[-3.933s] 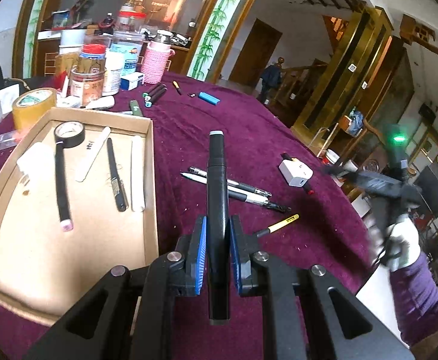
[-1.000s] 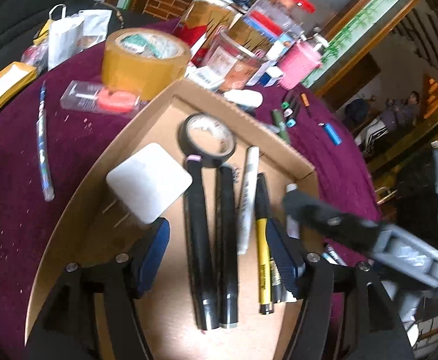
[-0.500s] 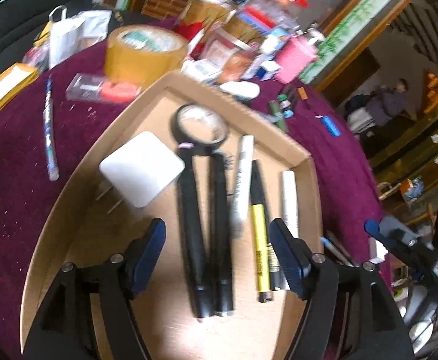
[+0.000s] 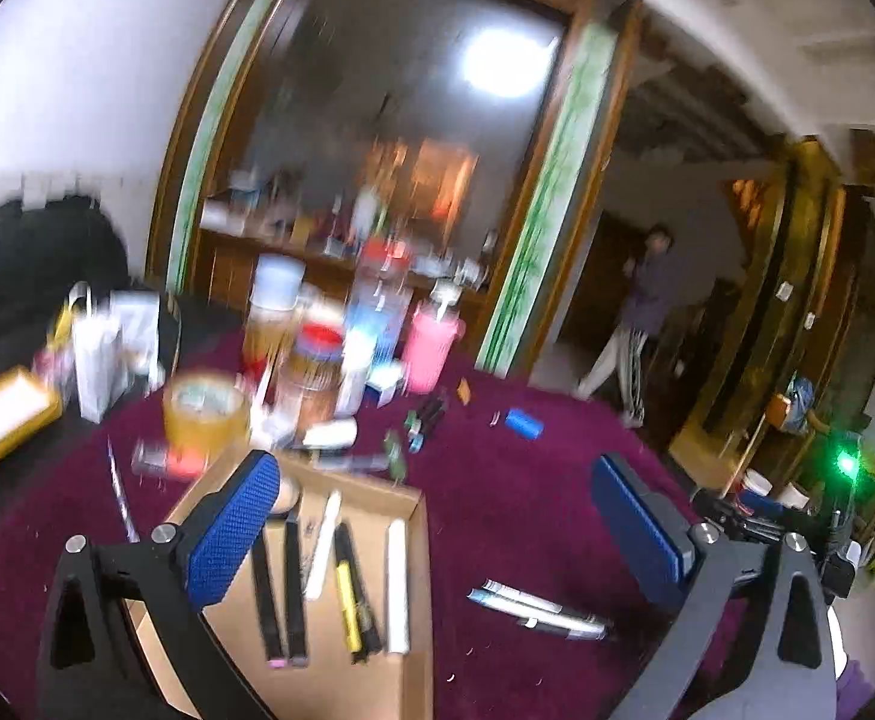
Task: Organize rigid objects
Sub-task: 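Move the left tool to the silver pens and grasp two of them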
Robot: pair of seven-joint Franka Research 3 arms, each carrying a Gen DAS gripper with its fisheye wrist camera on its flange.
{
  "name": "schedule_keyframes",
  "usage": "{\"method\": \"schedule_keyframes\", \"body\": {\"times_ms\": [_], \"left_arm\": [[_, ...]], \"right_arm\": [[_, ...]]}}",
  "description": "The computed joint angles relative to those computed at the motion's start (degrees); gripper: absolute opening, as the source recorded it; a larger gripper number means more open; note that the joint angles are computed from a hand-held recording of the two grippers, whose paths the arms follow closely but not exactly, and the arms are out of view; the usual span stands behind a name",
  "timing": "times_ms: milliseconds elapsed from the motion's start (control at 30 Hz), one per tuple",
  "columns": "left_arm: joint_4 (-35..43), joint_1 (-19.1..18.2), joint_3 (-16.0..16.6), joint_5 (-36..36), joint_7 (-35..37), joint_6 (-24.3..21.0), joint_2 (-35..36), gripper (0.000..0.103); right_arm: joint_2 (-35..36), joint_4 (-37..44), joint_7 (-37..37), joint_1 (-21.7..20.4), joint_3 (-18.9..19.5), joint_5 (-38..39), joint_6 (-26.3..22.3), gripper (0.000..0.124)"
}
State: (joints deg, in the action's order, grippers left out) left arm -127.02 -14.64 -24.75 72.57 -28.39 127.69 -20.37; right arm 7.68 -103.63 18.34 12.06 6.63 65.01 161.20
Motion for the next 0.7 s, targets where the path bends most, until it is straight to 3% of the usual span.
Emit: {"method": "schedule_keyframes", "body": {"times_ms": [67,100,133,233,333,433,533,700], "left_arm": [[0.3,-0.6,1.3,-2.0,-0.2,4.3,1.6,0.103],[0.5,-1.2,2.9,-5.5,0.4,8.8,3.6,0.103],[0.8,-1.3,3.6,-8.0,1.6,10.5,4.7,0.103],[1.2,-1.5,5.7,-16.8,5.0,16.7,9.4,0.103],[1.0,-1.0,6.4,-19.9,4.4,21.0,11.6,0.103],[3.3,-1.3,6.5,-22.3,7.5,19.5,13.9,0.103],[5.3,-1.6,7.1,-23.8,9.6,19.2,16.2,0.103],[10.6,-2.3,9.1,-28.3,15.3,21.5,23.1,0.103]], "right_arm": [[0.4,0.5,-8.7,-1.4,1.9,8.3,4.9,0.103],[2.0,1.5,-7.1,0.9,0.1,6.4,8.7,0.103],[3.4,2.1,-1.4,1.2,-0.4,0.7,10.0,0.103],[10.1,9.0,17.3,1.3,-4.5,-13.7,3.3,0.103],[16.1,16.3,26.9,-0.6,-5.3,-17.9,-2.2,0.103],[20.3,20.1,32.5,-2.9,-5.0,-19.8,-4.1,0.102],[22.0,22.8,39.0,-5.8,-4.1,-21.4,-11.2,0.102],[21.0,21.6,36.8,-10.4,0.9,-18.5,-11.7,0.103]]}}
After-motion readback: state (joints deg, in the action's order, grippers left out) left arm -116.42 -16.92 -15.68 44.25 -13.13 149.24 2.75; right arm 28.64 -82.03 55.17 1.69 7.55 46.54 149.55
